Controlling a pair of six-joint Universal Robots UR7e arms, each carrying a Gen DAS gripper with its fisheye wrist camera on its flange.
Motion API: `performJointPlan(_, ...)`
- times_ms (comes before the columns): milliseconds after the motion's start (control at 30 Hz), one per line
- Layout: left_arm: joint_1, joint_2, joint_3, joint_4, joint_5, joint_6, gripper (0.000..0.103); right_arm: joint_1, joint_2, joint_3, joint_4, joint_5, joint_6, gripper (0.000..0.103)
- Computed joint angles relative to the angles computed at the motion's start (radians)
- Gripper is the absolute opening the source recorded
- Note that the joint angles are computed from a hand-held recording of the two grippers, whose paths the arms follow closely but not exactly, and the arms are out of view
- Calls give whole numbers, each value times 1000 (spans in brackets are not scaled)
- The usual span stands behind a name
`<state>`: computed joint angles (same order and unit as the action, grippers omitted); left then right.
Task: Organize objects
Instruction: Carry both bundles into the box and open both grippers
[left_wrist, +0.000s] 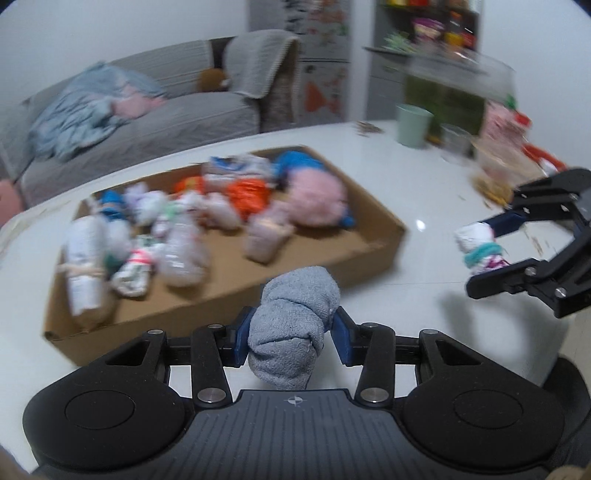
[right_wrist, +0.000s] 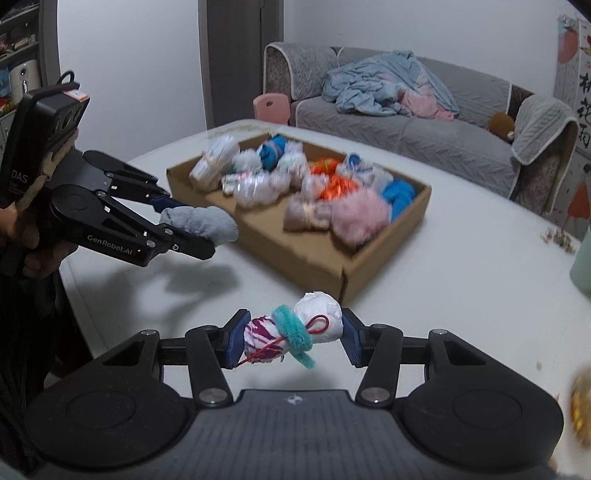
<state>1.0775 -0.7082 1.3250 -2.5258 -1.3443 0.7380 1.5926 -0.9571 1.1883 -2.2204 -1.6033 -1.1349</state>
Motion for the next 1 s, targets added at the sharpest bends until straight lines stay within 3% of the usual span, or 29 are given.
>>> performJointPlan(400, -3, 143, -341, 151, 80, -151, 51, 98, 208, -286, 65, -64, 188, 48)
performJointPlan(633, 7, 259, -560, 369, 39, -264, 51, 113, 339, -481, 204, -129, 352, 48)
performJointPlan(833, 21, 339, -700, 552, 19, -307, 51, 112, 376, -524, 268, -157, 384, 48)
performJointPlan(1000, 22, 398, -785, 602, 67, -310, 51, 114, 404, -551, 296, -177, 382, 48)
